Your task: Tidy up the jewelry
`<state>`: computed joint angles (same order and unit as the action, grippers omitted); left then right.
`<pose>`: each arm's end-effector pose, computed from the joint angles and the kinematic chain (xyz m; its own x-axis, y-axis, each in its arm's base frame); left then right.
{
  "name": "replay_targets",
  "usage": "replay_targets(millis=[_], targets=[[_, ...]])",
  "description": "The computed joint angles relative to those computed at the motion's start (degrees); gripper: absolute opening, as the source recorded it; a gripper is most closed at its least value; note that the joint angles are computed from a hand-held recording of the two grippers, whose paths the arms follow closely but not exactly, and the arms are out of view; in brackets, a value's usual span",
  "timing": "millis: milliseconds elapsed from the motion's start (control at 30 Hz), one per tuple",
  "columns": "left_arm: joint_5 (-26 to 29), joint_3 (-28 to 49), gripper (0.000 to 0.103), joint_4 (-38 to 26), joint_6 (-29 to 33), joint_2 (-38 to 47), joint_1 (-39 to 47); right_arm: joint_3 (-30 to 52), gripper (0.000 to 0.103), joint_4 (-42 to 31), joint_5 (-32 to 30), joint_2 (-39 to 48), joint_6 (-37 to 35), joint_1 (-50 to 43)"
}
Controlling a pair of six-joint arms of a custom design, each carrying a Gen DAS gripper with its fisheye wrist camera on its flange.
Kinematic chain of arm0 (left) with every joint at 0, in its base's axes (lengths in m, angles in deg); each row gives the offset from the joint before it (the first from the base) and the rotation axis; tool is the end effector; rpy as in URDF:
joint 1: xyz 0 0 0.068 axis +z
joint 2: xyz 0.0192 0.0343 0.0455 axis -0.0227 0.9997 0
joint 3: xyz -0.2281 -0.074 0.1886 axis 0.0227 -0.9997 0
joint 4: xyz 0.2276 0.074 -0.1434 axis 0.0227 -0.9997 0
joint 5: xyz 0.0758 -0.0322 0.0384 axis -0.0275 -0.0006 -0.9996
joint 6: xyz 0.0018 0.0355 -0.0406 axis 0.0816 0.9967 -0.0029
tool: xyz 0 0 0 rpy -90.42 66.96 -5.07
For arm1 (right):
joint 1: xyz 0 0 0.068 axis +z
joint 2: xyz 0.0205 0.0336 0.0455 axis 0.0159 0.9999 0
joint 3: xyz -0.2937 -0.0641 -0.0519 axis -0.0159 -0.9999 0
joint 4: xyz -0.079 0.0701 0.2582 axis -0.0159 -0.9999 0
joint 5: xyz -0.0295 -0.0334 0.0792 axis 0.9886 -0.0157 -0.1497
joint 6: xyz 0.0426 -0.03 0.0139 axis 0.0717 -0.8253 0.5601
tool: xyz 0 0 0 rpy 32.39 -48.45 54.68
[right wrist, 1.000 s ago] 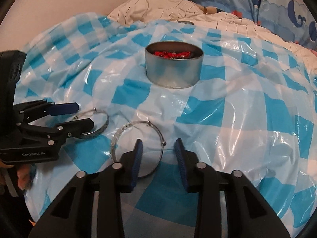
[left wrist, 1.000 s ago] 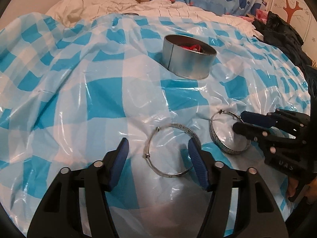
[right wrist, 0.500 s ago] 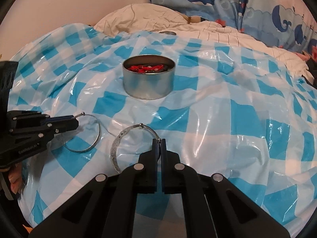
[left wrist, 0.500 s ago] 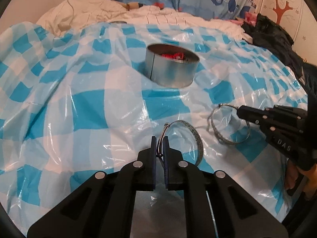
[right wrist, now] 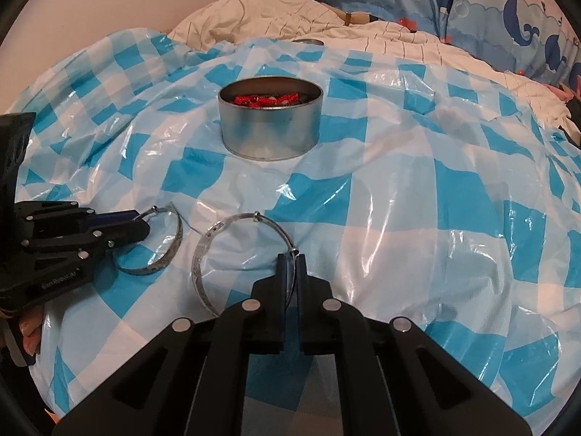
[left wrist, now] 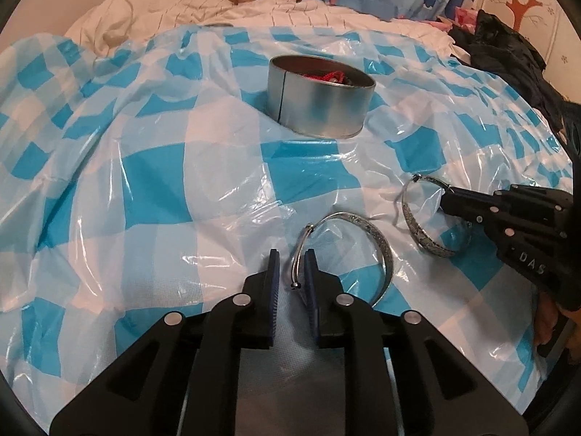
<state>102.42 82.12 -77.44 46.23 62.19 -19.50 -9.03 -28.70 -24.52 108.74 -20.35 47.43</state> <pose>0.3758 -0.1355 0.2555 -0.5917 0.5626 -0.5774 0.7191 0.6921 -0.0625 0.2710 0.2593 0.2631 -0.7467 0.2291 -0.6245 0.2356 0.9690 0.0738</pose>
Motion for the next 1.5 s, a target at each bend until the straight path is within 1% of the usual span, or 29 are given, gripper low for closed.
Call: replay_targets(millis=[67,133,233,300,467,733,1500], targets=[[-0.48,-2.32,0.005,3.4,-0.03,-2.1,-0.27,-1.8,0.004,1.9,0.62,-1.82,1.02,-0.07],[-1.1,-3.42,0.005,5.37,-0.12,-3.39,-0.66,-3.29,0.004,4.12,1.34,-3.34,1.17,-0.16],[-1.71,-3.31,0.005,6.28,-0.79,-3.75,-1.21,-4.18,0.005,6.46,4.35,-4.62,0.4,0.65],[-2.31,-3.44,0.005,6.86,-0.95,-3.88,-1.66,-3.76,0.005,6.38,5.76,-4.55,0.08,1.01],[-3.43,-4.0,0.005,8.16,-0.48,-4.29,-2.57,-4.18,0.005,7.06,5.83,-4.85,0.02,0.96],[-4.66,-4.14,0.005,8.74,-0.93,-4.04,-3.05,-4.29,0.005,7.34,5.47,-4.57,-0.19,0.89],[-4.61,-3.89,0.006,8.71,-1.09,-3.57,-2.75,-4.5,0.005,7.88,5.13,-4.11,-0.21,0.88]])
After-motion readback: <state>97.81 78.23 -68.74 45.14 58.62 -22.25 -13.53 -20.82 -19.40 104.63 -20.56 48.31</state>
